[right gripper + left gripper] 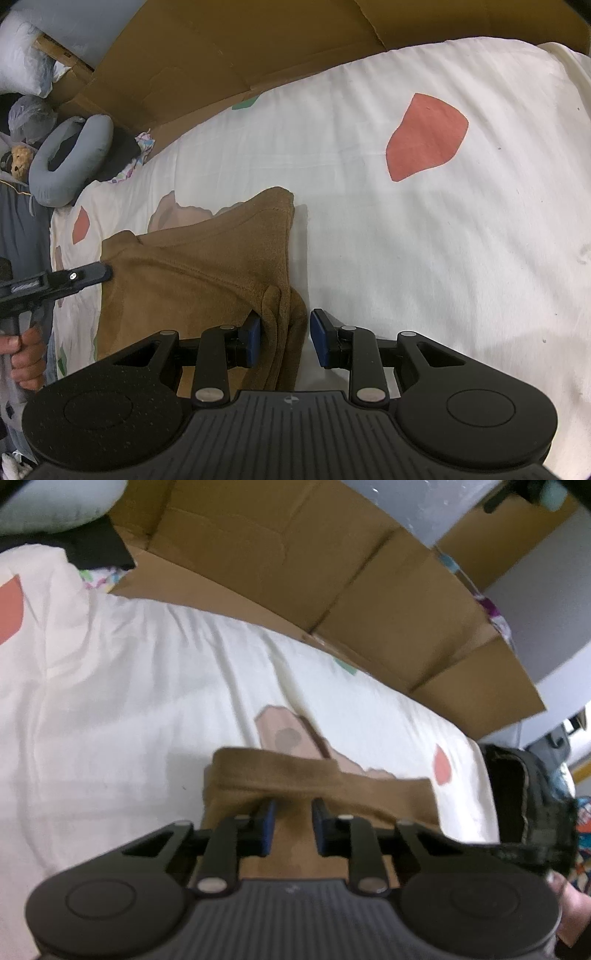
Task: Fold clothes
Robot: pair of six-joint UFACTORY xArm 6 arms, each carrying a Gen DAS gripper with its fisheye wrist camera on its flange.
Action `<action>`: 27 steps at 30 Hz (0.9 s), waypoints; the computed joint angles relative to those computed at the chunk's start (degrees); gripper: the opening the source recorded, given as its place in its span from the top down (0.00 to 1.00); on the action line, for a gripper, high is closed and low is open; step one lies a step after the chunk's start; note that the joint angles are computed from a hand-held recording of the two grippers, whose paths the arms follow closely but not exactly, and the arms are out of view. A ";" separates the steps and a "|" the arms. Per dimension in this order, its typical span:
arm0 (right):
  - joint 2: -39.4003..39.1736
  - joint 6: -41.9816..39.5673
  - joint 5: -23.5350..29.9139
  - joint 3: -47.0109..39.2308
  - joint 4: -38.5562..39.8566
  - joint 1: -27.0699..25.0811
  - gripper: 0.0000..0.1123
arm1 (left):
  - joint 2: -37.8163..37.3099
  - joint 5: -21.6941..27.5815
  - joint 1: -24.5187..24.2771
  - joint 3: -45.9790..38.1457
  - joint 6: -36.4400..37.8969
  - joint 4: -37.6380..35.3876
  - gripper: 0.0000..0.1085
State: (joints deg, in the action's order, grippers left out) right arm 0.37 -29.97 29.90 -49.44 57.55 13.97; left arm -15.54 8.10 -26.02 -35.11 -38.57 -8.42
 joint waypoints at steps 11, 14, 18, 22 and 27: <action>0.21 -0.56 0.07 0.00 1.50 -0.07 0.70 | 5.83 2.85 1.78 -2.81 -7.41 5.57 0.98; 0.44 -2.30 0.73 -0.17 3.35 -0.45 0.70 | 5.35 1.09 1.55 -1.64 -4.43 1.33 0.98; 0.67 -3.39 2.95 -0.47 6.31 -1.47 0.70 | 2.79 0.71 0.60 -1.03 2.04 -3.57 0.81; 0.47 -2.82 4.11 -0.68 6.53 -1.73 0.71 | 2.76 0.49 -1.65 -2.91 11.66 -11.44 0.78; 0.13 -2.54 4.30 -1.07 5.66 -1.66 0.69 | 7.02 1.57 -2.30 -7.38 11.22 -7.96 0.79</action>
State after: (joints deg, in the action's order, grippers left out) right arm 0.50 -32.51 34.20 -50.51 63.21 12.31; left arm -8.53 9.67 -28.32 -42.49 -27.35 -16.38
